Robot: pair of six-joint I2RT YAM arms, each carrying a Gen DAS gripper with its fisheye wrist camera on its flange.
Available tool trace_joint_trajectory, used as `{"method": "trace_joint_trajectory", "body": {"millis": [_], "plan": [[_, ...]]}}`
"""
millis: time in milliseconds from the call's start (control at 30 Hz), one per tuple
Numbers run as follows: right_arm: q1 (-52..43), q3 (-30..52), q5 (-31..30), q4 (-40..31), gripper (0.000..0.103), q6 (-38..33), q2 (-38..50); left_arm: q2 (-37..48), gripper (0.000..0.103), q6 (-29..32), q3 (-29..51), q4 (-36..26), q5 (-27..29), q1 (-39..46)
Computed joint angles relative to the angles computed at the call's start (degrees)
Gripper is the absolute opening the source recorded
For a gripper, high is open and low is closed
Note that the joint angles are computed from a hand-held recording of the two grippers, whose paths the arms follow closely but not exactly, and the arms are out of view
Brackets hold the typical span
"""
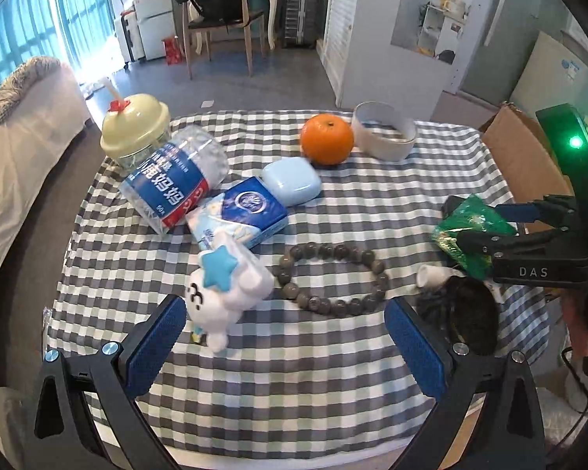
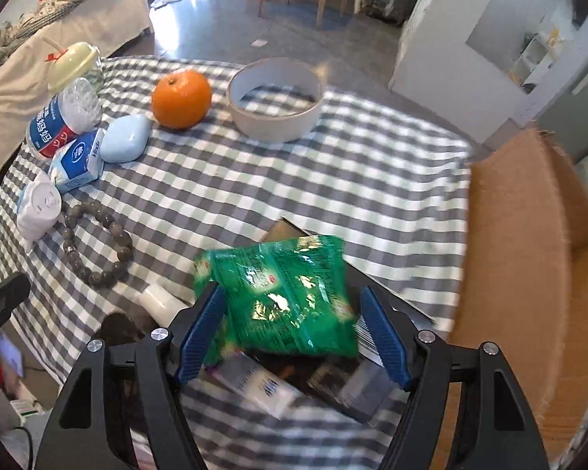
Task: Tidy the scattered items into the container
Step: 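Grasp the green snack packet with the right gripper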
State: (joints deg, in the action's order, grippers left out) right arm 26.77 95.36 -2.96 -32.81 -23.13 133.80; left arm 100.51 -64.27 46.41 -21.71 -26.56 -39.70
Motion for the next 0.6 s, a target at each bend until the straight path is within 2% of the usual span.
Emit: {"method": "trace_joint_trajectory", "body": {"millis": [233,300,400,500,600], "plan": [[2.1,-3.0,3.3,3.1,0.075,-0.9,-0.8,-1.7,0.103,1.3,-5.1,5.0,1.6,3.8],[2.0,-3.3,2.7,2.8,0.059,-0.7,-1.3,-1.9,0.103,1.5,-6.4,6.5,2.3,4.6],[1.5,-2.7,0.6,0.9,0.049,-0.5,-1.7,-2.2,0.103,1.8,-7.9,7.8,2.3,4.8],[0.6,-2.6,-1.5,-0.5,0.042,-0.1,-2.3,-3.0,0.103,2.0,-9.6,9.2,2.5,5.1],[0.1,-4.6,-2.4,0.5,0.041,-0.1,-4.4,-3.7,0.103,2.7,-11.7,12.4,3.3,5.6]]}}
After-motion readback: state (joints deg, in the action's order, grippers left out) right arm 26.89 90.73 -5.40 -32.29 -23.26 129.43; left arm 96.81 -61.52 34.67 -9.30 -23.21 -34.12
